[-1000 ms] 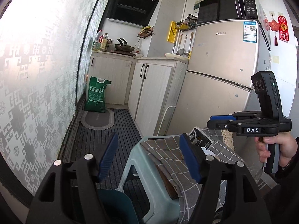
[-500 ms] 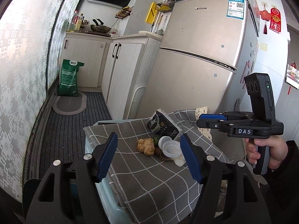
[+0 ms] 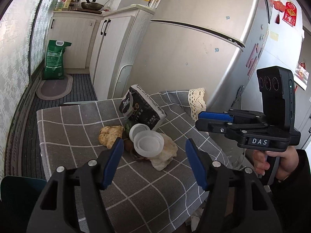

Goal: Collect trash
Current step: 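Grasp the white plastic lid with the left tool while the right tool grasps the paper bag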

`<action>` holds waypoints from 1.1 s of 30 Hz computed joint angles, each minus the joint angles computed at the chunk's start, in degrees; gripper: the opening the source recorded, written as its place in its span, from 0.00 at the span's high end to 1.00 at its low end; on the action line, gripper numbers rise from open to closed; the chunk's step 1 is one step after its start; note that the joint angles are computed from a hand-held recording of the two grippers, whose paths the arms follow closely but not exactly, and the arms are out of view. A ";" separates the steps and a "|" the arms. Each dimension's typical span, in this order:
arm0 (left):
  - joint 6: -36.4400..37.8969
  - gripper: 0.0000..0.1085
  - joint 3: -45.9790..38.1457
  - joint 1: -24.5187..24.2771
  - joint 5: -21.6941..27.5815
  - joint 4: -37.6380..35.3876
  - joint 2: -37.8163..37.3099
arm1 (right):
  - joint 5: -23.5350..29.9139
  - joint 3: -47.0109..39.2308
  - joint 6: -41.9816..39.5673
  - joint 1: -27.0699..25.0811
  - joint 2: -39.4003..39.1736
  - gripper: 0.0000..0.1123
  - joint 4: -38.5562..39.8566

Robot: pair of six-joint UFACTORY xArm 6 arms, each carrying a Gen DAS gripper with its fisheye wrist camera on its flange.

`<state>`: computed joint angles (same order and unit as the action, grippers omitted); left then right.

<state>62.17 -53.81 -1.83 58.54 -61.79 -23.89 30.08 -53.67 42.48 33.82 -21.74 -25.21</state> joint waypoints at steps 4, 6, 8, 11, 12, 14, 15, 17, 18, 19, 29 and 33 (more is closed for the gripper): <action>-1.45 0.38 0.30 -2.16 -1.99 1.75 0.36 | -0.37 1.37 -0.66 -0.33 -0.88 0.73 0.92; -1.24 0.38 0.80 -3.09 -3.28 2.10 0.21 | -0.55 1.82 -0.85 -0.44 -1.23 0.73 1.18; -1.61 0.40 0.92 -3.94 -4.58 2.78 0.27 | -0.70 2.14 -1.17 -0.48 -1.39 0.73 1.51; -2.26 0.41 0.81 -4.79 -5.98 3.34 0.57 | -0.74 2.24 -1.68 -0.53 -1.43 0.73 1.96; -2.41 0.41 0.75 -4.93 -6.29 3.44 0.71 | -0.75 2.34 -1.91 -0.56 -1.47 0.73 2.15; -3.22 0.44 0.45 -5.26 -7.00 4.21 1.28 | -1.12 2.55 -2.49 -0.64 -1.48 0.73 2.58; -3.86 0.45 0.30 -5.43 -7.27 4.75 1.58 | -1.21 2.52 -2.70 -0.61 -1.38 0.73 2.69; -4.86 0.47 -0.17 -5.63 -7.42 5.38 2.28 | -1.15 2.31 -2.92 -0.42 -1.05 0.73 2.84; -4.99 0.48 -0.36 -5.63 -7.33 5.41 2.50 | -1.14 2.17 -3.07 -0.34 -0.87 0.73 2.89; -4.98 0.50 -0.48 -5.67 -7.36 5.38 2.63 | -1.14 2.06 -3.26 -0.25 -0.69 0.73 2.94; -4.28 0.61 -1.22 -4.30 -5.41 4.27 3.03 | -2.20 0.47 -9.10 0.63 2.60 0.65 8.67; -2.97 0.61 -1.27 -3.57 -3.80 2.59 2.42 | -2.52 -0.36 -10.23 0.88 3.90 0.57 10.23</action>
<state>59.20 -55.08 -5.40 54.74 -59.20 -21.47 27.56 -54.03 32.25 34.70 -17.83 -14.98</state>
